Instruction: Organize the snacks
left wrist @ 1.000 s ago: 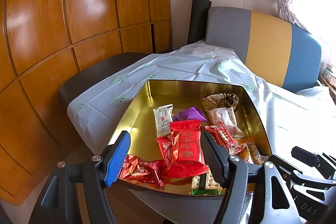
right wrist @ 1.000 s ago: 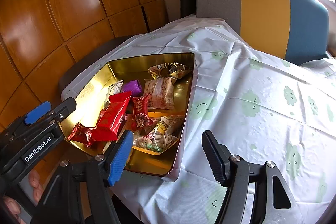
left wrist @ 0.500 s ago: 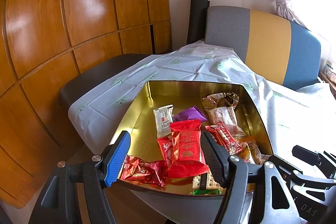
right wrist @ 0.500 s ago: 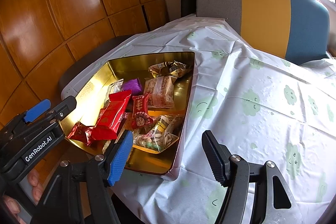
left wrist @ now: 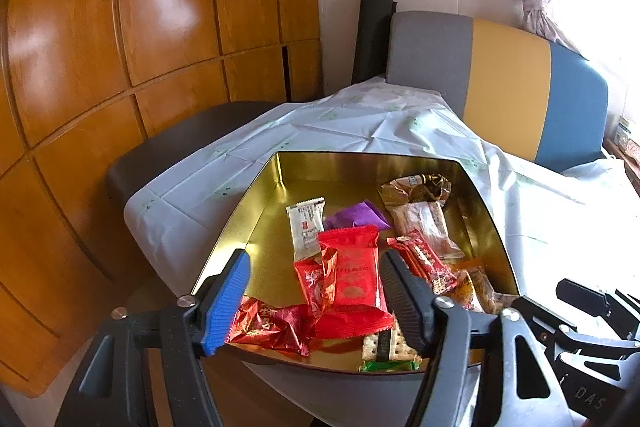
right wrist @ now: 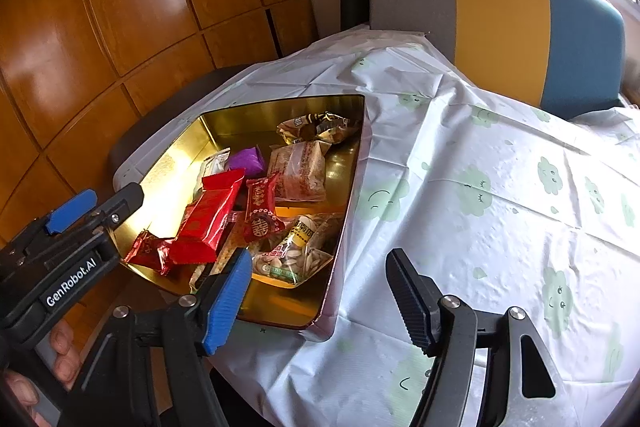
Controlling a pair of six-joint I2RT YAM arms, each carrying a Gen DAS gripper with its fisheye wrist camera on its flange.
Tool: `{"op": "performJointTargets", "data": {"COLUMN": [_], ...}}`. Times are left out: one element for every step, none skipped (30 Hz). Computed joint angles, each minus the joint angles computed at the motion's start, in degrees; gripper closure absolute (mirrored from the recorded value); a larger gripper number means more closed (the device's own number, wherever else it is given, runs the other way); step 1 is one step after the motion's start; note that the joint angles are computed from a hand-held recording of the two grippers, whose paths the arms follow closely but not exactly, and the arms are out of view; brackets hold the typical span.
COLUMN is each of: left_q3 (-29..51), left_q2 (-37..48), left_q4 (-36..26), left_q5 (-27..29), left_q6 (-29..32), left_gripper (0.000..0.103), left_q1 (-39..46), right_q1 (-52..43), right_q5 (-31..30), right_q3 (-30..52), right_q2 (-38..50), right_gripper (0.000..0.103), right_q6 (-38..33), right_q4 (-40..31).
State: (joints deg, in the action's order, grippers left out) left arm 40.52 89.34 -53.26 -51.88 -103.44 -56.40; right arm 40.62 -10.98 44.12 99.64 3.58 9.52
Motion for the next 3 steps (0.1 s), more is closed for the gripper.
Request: {"op": "performJointTargets", "data": {"left_q3": [-0.17, -0.31, -0.72], "left_q2": [-0.31, -0.54, -1.13], "left_q4": [0.18, 0.26, 1.03], "left_q5": [0.02, 0.05, 0.26], "left_q6": [0.20, 0.31, 1.14], "left_gripper": [0.038, 0.038, 0.038], "left_q1": [0.18, 0.33, 0.59], "right_q1": [-0.42, -1.02, -1.85], "right_q5": [-0.11, -0.12, -0.06], "right_q3": [0.07, 0.11, 0.11], "right_q2": [0.03, -0.04, -0.20], "right_gripper": [0.033, 0.033, 0.033], "right_q6": [-0.06, -0.19, -0.31], "right_q4": [0.02, 0.05, 0.18]}}
